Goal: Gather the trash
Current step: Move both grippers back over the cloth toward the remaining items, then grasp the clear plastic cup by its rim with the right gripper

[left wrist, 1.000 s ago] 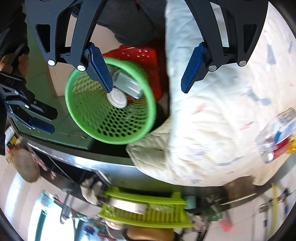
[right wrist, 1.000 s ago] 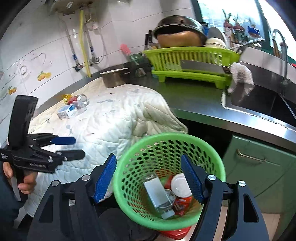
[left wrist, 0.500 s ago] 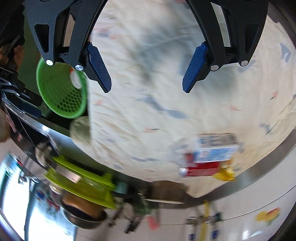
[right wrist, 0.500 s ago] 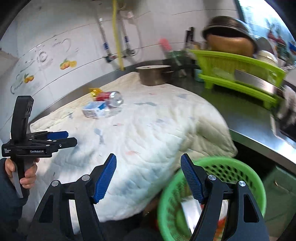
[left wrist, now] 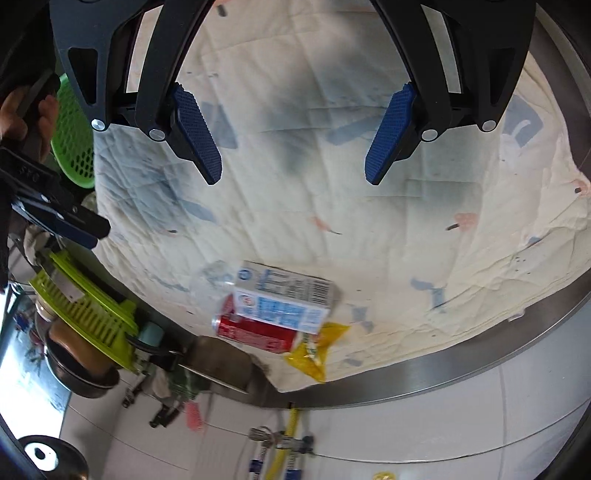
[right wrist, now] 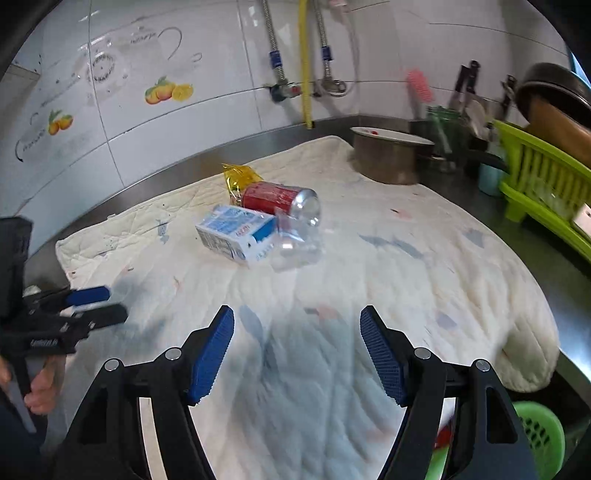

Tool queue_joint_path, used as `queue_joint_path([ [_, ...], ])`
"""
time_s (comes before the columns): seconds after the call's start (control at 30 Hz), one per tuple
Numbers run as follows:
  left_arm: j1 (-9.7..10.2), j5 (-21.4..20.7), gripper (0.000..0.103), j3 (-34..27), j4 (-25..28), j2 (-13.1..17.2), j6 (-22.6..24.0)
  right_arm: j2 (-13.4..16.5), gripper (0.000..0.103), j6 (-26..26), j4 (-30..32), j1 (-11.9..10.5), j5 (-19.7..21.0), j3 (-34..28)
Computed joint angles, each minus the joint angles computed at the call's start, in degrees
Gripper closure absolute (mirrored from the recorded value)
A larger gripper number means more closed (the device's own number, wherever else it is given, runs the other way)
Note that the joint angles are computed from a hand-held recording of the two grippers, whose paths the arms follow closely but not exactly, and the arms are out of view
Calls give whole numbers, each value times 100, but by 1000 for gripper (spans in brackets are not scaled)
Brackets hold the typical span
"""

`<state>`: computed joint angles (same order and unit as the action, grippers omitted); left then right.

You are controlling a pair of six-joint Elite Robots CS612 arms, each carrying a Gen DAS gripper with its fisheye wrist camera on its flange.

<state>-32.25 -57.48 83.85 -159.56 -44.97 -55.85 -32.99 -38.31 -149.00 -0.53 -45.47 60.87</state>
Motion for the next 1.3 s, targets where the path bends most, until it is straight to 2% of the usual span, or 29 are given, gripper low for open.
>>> queue_joint_path([
  [0.27, 91, 38, 24, 244, -65, -89, -329, 464, 42, 618, 71, 371, -443, -829],
  [0.5, 158, -17, 24, 285, -147, -80, -404, 889, 51, 880, 162, 599, -1156, -1527],
  [0.6, 175, -7, 24, 225, -108, -54, -326, 1049, 62, 931, 278, 628, -1333, -1797],
  [0.7, 200, 5, 19, 111, 16, -18, -285, 1126, 78, 970, 357, 603, -1308, -1930],
  [0.77, 227, 9, 18, -8, 112, 31, -218, 1146, 93, 935, 363, 583, -1315, -1957],
  [0.83, 250, -12, 16, -110, 243, 65, -214, 1138, 101, 929, 349, 565, -1296, -1938],
  [0.9, 280, -45, 16, -220, 345, 107, -247, 1119, 101, 907, 344, 531, -1203, -1899],
  [1.0, 308, -31, 9, -403, 464, 182, -288, 1049, 101, 823, 266, 477, -1059, -1768],
  [1.1, 312, -10, 5, -615, 542, 286, -137, 933, 101, 701, 172, 403, -870, -1570],
  [1.3, 339, -85, 5, -1226, 1045, 582, 65, 774, 101, 631, 74, 229, -526, -1311],
])
